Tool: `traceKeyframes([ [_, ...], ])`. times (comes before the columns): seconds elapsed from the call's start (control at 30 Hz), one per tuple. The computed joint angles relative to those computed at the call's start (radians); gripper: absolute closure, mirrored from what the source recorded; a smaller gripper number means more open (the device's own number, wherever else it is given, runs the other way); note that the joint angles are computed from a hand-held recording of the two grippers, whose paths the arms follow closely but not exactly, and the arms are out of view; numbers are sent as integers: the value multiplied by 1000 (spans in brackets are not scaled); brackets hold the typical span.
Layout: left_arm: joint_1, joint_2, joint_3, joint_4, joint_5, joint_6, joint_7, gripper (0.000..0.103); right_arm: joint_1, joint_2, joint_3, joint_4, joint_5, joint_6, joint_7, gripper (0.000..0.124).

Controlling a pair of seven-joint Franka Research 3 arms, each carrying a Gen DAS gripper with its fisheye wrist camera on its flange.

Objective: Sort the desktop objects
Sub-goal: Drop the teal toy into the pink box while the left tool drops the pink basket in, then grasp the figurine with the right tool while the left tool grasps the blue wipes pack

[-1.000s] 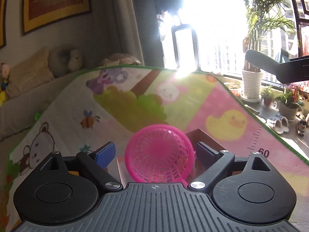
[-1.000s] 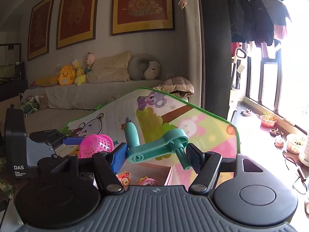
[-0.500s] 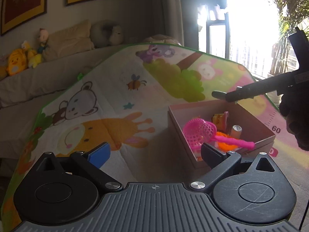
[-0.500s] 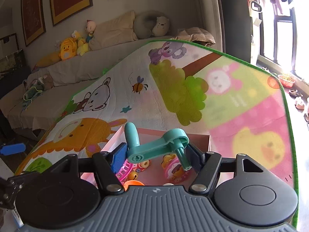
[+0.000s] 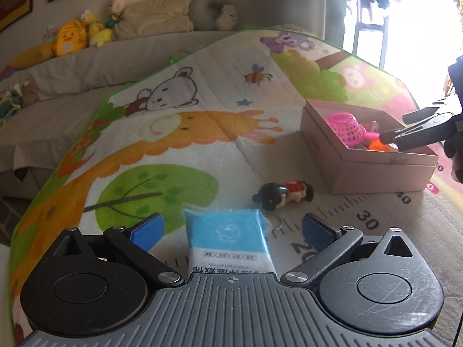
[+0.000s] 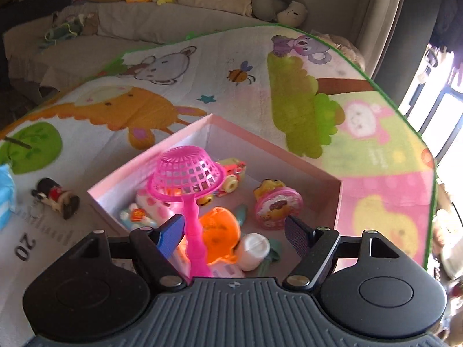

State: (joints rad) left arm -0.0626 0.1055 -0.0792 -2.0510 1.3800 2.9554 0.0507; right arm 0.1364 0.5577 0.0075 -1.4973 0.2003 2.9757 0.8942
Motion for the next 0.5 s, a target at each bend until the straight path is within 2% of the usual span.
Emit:
traceKeyframes([
  [0.03,1,-5,2,-8,7,7,-13,0,37,12,-53,11,-37,23,64,50],
  [0.07,3,-11,4,-16,16,16,-27,0,44,24,-72,49,-4,-2,87,50],
  [0.1,5,-14,4,-22,29,25,-43,0,31,19,-55,69,82,-40,53,50],
  [0.13,7,-16,3,-26,38,33,-52,0,-12,6,-3,86,160,-89,22,50],
  [0.2,10,-14,1,-33,47,41,-58,0,-132,-27,151,70,196,-126,2,50],
  [0.3,6,-7,-4,-31,45,20,-49,0,-193,-88,272,-7,349,-124,-195,50],
  [0.33,5,-8,-4,-32,46,12,-51,0,-210,-106,311,-32,400,-135,-267,55],
  [0.4,6,-15,-3,-39,49,8,-59,0,-221,-130,357,-62,471,-190,-369,68],
  [0.5,13,-31,-3,-58,53,14,-65,0,-178,-124,353,-61,493,-283,-400,70],
])
